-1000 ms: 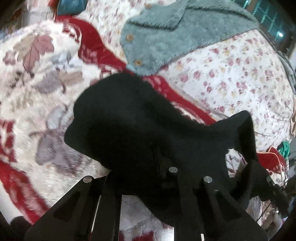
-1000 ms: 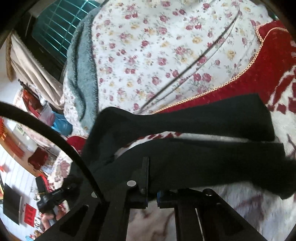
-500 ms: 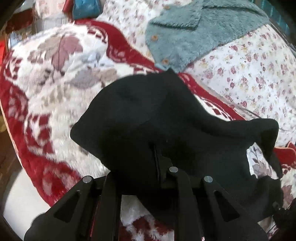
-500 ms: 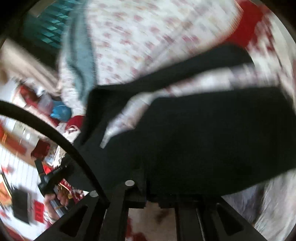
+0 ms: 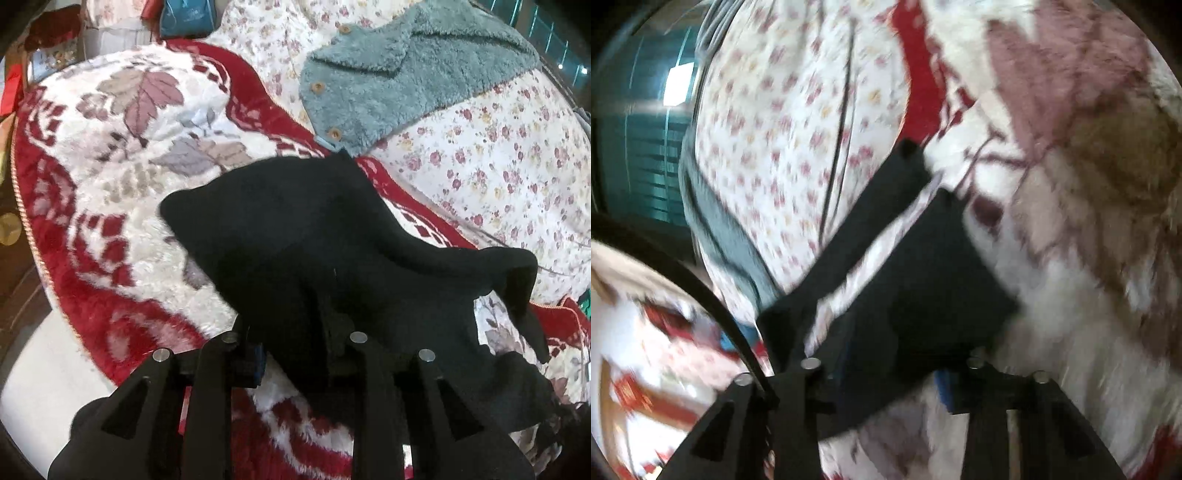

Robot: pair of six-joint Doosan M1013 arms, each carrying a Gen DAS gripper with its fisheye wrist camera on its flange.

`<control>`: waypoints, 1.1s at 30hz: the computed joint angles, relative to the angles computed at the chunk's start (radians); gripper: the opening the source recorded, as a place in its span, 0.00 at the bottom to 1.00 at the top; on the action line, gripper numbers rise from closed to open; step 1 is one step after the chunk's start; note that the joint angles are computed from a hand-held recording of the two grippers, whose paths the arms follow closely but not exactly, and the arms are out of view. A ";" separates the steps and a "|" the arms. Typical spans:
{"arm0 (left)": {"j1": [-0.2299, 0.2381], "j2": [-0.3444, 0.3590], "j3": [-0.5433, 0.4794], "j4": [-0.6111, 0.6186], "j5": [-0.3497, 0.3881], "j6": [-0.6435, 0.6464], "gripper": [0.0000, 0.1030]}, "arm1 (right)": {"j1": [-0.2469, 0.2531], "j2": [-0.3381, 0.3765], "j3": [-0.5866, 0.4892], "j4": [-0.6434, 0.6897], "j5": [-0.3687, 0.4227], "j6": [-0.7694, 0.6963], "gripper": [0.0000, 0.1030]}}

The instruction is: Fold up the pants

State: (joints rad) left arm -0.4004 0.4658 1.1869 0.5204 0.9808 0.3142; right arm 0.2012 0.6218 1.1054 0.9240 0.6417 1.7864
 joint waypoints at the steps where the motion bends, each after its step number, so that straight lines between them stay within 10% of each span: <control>1: -0.007 -0.005 0.001 0.024 0.011 -0.012 0.21 | 0.002 -0.003 0.003 -0.038 -0.028 0.013 0.13; 9: -0.060 -0.033 0.006 0.201 0.034 -0.072 0.21 | 0.011 -0.076 0.028 -0.187 -0.095 -0.043 0.05; 16: -0.055 -0.043 0.021 0.169 0.011 -0.072 0.21 | 0.040 -0.026 -0.099 -0.726 0.257 0.343 0.13; 21: -0.042 -0.042 0.029 0.079 -0.020 -0.025 0.21 | 0.056 -0.042 -0.104 -0.911 0.267 0.449 0.21; 26: -0.041 -0.021 0.010 0.030 -0.044 0.004 0.43 | 0.051 -0.061 -0.112 -0.774 0.154 0.289 0.34; 33: -0.047 0.028 -0.061 -0.013 -0.012 0.109 0.43 | 0.087 -0.007 -0.186 -0.584 0.176 0.057 0.38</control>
